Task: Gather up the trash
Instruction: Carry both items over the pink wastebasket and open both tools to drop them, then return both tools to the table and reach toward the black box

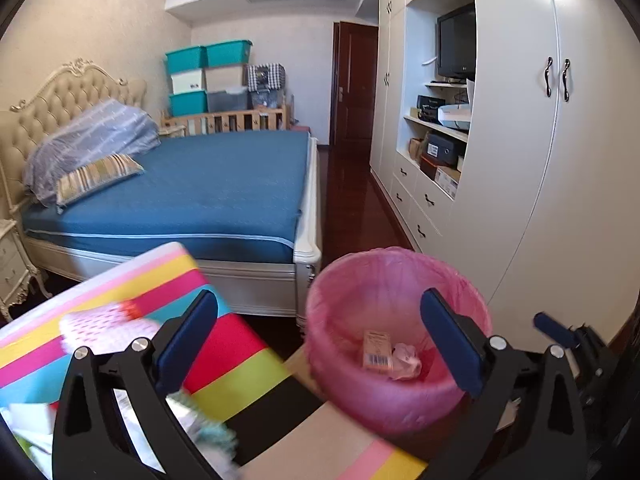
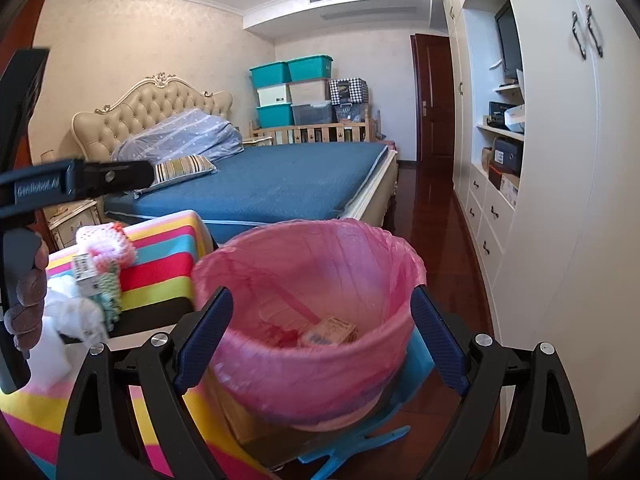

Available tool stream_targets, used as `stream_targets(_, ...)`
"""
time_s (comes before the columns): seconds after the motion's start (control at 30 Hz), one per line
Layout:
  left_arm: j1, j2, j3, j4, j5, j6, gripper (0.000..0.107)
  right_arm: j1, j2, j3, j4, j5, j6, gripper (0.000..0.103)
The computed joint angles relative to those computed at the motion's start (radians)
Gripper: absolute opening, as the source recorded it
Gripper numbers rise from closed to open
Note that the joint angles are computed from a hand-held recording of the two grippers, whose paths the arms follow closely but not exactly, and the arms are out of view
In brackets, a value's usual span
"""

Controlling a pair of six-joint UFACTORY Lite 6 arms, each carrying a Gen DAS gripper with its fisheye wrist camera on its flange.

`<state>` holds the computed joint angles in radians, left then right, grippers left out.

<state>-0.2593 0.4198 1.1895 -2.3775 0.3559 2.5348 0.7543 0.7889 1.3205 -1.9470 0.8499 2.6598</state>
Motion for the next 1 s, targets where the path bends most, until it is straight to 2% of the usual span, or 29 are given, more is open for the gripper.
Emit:
stream_targets(0.1, 0.054, -0.129, -0.166, -0.058, 0.055, 0.100, 0.098, 0.074, -0.042, -0.041, 0.045, 0.039, 0.020, 0.085)
stream_targets(0.2, 0.129, -0.267, -0.342, -0.037, 0.115, 0.133, 0.098, 0.143, -0.048, -0.030, 0.123, 0.054, 0.039, 0.085)
stream_targets(0.3, 0.228, -0.368, -0.483, 0.043, 0.179, 0.127, 0.098, 0.205, -0.023, -0.010, 0.120, 0.056, 0.107, 0.085)
stream_targets(0.43, 0.425, -0.471, -0.644, 0.208, 0.285, 0.120, 0.098, 0.284, 0.065, 0.111, 0.169, 0.074, 0.075, 0.085)
stream_targets(0.53, 0.623, -0.512, -0.725, 0.314, 0.379, 0.166, 0.098, 0.324, 0.169, 0.285, 0.238, 0.043, -0.056, 0.085)
stream_targets(0.63, 0.841, -0.495, -0.753, 0.416, 0.471, 0.214, 0.098, 0.350, 0.258, 0.444, 0.293, 0.026, -0.172, 0.085)
stream_targets(0.73, 1.027, -0.410, -0.715, 0.503, 0.531, 0.240, 0.098, 0.364, 0.361, 0.622, 0.357, 0.000, -0.273, 0.085)
stream_targets(0.83, 1.145, -0.298, -0.639, 0.548, 0.539, 0.269, 0.098, 0.365, 0.457, 0.785, 0.421, -0.030, -0.347, 0.085)
stream_targets(1.0, 1.201, -0.157, -0.531, 0.569, 0.489, 0.258, 0.098, 0.379, 0.633, 1.090, 0.569, -0.035, -0.544, 0.085)
